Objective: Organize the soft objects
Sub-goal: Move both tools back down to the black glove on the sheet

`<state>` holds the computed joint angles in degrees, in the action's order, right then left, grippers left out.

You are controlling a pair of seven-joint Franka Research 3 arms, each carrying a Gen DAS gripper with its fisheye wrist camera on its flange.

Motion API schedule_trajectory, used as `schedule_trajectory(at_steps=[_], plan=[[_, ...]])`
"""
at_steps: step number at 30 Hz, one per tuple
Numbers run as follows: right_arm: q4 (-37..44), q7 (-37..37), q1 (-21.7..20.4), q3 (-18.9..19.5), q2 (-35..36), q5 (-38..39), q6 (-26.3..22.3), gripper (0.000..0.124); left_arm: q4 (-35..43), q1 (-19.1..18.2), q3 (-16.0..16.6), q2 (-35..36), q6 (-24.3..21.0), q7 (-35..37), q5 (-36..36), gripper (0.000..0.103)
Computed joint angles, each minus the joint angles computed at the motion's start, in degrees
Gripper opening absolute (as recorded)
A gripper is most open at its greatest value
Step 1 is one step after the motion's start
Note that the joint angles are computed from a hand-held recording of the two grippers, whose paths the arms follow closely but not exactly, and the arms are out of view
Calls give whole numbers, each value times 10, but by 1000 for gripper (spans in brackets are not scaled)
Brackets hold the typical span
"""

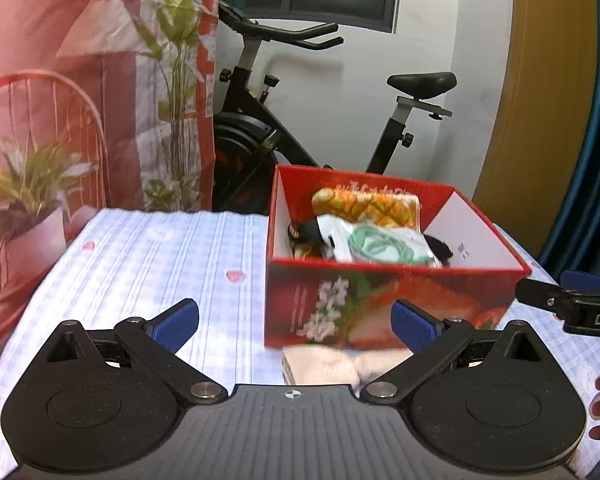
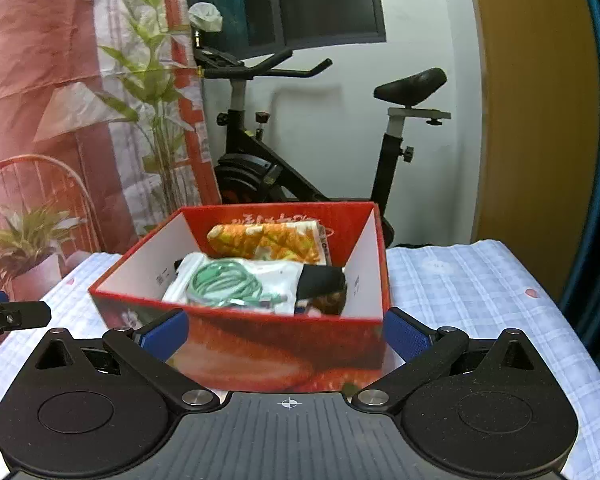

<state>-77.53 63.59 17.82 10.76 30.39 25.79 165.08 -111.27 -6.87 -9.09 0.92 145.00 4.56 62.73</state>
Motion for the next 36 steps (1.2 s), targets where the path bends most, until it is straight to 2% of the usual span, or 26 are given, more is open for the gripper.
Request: schedule_trajectory(at_steps=[3, 7, 9, 13, 23, 26, 29, 33, 36], plan=[[-42, -15, -2, 5, -18, 3, 16, 103, -26, -1, -2, -10, 10, -16, 3, 103], [-83, -50, -29, 41, -33, 54, 27, 103, -49, -1, -6, -12, 8, -13, -16, 103], [-108, -88, -49, 70, -42, 95, 39, 103, -57, -2, -7, -11, 7, -6, -30, 103], [-150, -168, -71, 102, -59, 163, 57, 102, -75, -3, -7, -11, 16, -11, -51, 103], [-200, -161, -32, 38, -90, 169, -4, 103, -108, -4, -7, -12, 44, -10, -88, 103], [-207, -180, -33, 40, -92, 174, -17, 103, -109, -3, -6, -7, 52, -10, -89, 103], [-216, -162, -12, 17, -93, 138, -22, 103, -112, -2, -4, -1, 64, -7, -102, 102], [-225, -138, 0, 6, -93, 113, -14, 103, -112, -2, -1, 2, 78, -11, -110, 96], [-224, -151, -13, 20, -92, 127, -10, 102, -115, 1, 3, 2, 102, -31, -92, 93]])
